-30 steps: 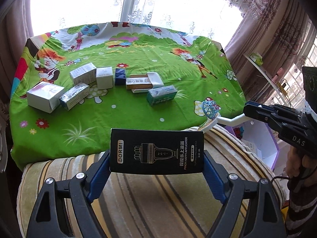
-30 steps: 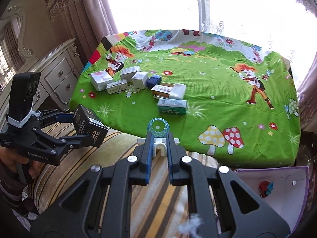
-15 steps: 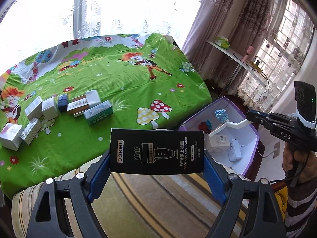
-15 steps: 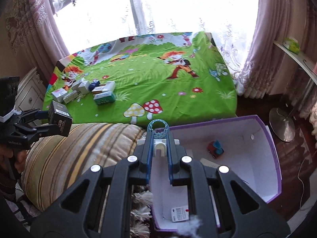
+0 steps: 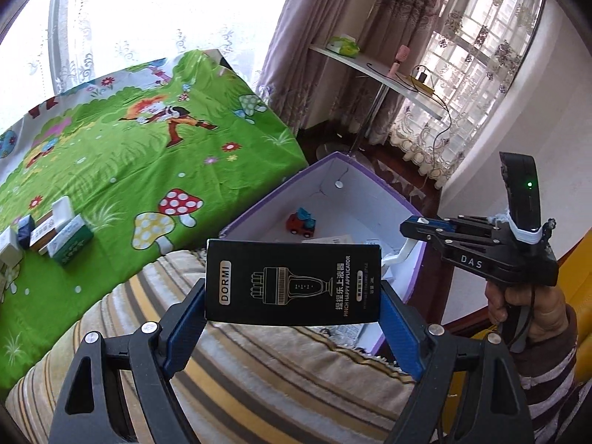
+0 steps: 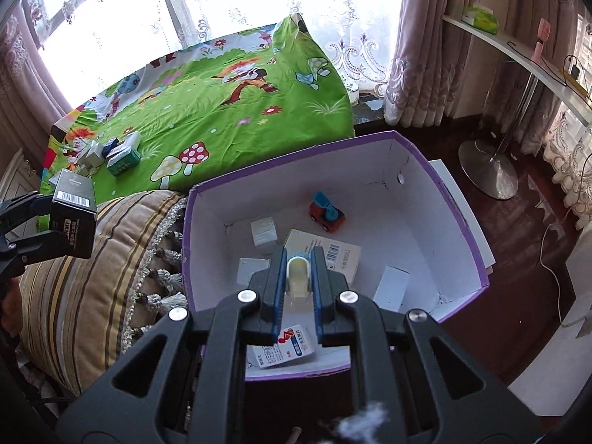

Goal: Organize rigid objects
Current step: 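Carry the brush and black box over the purple-rimmed box and open both tools, then move both open tools back over the remaining boxes on the bed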

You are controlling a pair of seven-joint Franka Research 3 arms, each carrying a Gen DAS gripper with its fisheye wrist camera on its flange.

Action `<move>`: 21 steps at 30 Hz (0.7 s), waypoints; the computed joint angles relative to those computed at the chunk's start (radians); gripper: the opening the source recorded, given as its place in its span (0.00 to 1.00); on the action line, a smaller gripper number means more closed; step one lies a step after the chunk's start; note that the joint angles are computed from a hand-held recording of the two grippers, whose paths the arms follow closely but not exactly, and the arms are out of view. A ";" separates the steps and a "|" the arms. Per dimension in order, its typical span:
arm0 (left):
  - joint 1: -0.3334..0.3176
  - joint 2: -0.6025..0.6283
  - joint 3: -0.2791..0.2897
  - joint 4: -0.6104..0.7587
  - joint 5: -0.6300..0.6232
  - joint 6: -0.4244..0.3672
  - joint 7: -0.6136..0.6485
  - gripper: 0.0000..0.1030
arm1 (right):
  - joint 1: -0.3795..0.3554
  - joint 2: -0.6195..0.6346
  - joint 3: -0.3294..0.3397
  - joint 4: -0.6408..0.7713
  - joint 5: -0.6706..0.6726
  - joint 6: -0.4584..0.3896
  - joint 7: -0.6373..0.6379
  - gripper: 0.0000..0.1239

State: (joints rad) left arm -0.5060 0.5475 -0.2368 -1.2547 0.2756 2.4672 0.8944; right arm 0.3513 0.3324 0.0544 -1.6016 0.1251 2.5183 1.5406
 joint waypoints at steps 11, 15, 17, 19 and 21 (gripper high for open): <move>-0.020 0.007 0.018 -0.007 -0.018 0.031 -0.022 0.87 | -0.014 -0.028 0.001 -0.034 0.020 0.019 0.019 0.32; -0.018 -0.069 0.049 -0.136 0.056 0.134 -0.140 0.87 | -0.009 -0.042 0.003 -0.049 0.016 0.038 0.008 0.34; -0.015 -0.097 0.056 -0.178 0.091 0.149 -0.181 0.87 | -0.005 -0.044 0.002 -0.050 0.009 0.043 0.013 0.35; -0.008 -0.127 0.058 -0.223 0.120 0.160 -0.215 0.87 | -0.006 -0.040 0.007 -0.045 0.016 0.046 0.003 0.35; 0.013 -0.164 0.050 -0.277 0.122 0.170 -0.248 0.87 | -0.007 -0.032 0.017 -0.030 0.032 0.041 -0.018 0.35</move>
